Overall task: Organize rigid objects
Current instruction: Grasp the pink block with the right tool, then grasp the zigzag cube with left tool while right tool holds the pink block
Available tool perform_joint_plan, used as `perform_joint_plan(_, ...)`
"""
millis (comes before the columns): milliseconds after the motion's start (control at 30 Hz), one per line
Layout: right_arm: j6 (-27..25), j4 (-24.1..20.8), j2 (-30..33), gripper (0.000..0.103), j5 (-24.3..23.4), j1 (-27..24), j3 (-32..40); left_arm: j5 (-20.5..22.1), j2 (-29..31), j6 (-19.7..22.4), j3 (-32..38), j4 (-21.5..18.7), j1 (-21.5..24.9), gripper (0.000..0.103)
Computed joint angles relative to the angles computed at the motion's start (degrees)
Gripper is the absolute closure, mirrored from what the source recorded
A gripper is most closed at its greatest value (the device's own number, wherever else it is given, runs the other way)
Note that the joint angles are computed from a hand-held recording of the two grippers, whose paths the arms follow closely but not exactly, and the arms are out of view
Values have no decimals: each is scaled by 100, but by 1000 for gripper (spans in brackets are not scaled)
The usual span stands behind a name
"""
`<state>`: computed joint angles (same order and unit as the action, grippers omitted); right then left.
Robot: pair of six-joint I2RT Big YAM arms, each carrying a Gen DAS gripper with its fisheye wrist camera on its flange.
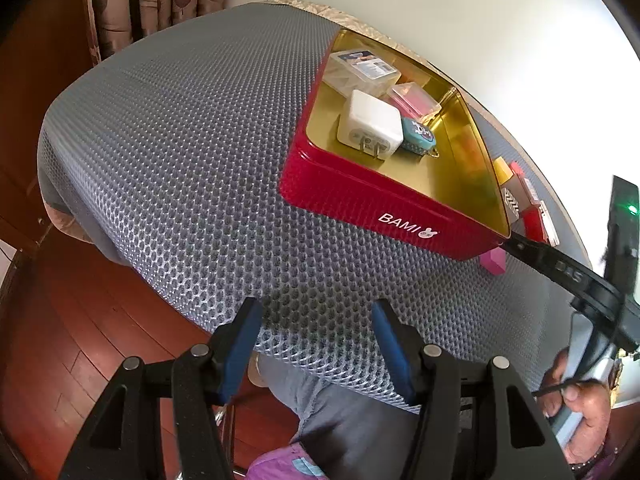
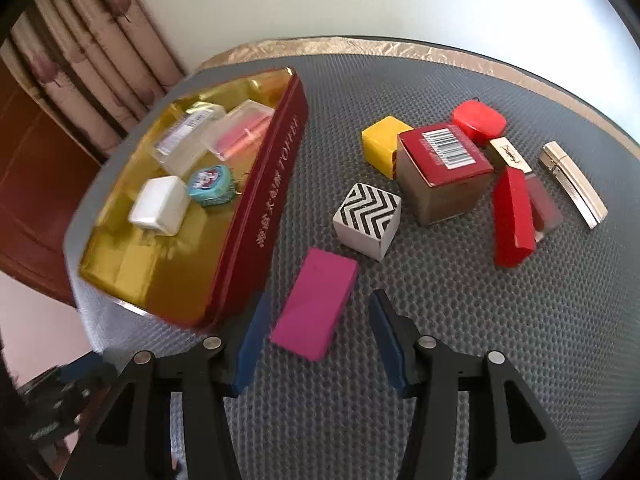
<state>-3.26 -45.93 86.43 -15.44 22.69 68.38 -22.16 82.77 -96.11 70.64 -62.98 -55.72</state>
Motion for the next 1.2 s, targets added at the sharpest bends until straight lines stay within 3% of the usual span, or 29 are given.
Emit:
perform_joint_plan(133,-67,106,38,70,256,147,-56,0,14,17,24,-37,0,44)
perform_joint_plan(267,-343,119,-95,74,142,41,-205,-47,21,-48,40,-65,-28,44)
perform_joint_plan(400,-745,59,-394,74,44,-337,-495,-154,49,-105,108,-158,-82,44)
perform_joint_plan(533,-1130,70,-728,74,33,-992,-794,-524,63,250,335,-171,-213,44)
perform_joint_plan(667,-1449,226,-630,74,239,-1826,-798,-1236,148,1128,832,-87,-438,44)
perform_joint_plan(767,-1595,553,-531,74,440,-2241,-819,-1496,404,1894,1298,-77,-460,39)
perform_joint_plan(867,-1805,1002,-438,74,651,-2539,-837,-1153,829,2964,1932,23,-263,39)
perform_joint_plan(967,-1886,1167,-313,76,422,-2827,-841,-685,1258,3882,2522,215,-3,39)
perform_joint_plan(1100,-1932,1323,-310,76,68,-3016,-915,-399,1981,4687,3458,-2,279,39)
perform_joint_plan(1200,-2036,1338,-301,76,-172,-3179,-932,-62,2491,4943,4060,-360,514,39)
